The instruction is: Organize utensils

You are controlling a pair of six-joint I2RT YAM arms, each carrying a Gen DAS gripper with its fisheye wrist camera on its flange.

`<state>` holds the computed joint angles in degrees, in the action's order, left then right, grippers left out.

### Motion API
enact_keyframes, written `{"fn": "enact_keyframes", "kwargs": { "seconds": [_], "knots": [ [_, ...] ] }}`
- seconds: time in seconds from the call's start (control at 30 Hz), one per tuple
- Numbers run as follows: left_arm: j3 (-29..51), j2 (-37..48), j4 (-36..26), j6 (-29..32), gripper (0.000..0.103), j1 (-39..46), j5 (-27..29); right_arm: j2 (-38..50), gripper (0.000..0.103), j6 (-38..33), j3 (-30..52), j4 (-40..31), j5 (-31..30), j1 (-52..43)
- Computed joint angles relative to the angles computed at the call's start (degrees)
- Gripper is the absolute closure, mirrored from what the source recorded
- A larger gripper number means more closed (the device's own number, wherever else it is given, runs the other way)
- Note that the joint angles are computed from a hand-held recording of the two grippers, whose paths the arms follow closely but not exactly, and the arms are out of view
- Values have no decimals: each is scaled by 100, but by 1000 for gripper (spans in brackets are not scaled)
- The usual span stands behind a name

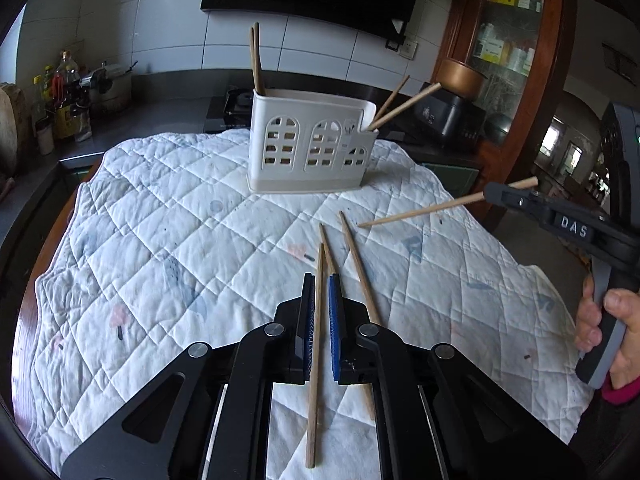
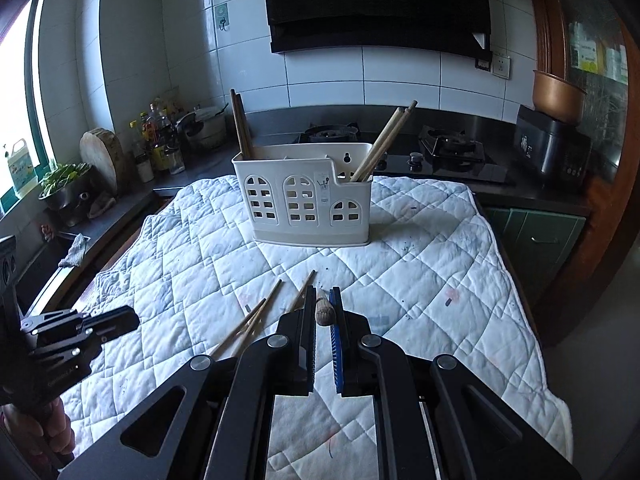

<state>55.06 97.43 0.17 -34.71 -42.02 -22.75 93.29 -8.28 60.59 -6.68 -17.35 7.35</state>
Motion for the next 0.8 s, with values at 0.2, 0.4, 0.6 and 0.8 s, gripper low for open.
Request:
{"fn": "enact_keyframes", "kwargs": {
  "seconds": [0.2,0.4,0.6,0.8],
  "knots": [
    [-335,318,139,-429,61,-191,216,-11,96,22,-130,138,81,66],
    [-383,608,155,-466,63,-363,40,-13,96,37,-114,164,99,83],
    [-303,849,119,-548,83,-372,152,-13,96,62,-113,190,97,95],
    [-191,991,-27,-667,96,-283,185,-37,96,75,-105,179,101,121]
  ]
}}
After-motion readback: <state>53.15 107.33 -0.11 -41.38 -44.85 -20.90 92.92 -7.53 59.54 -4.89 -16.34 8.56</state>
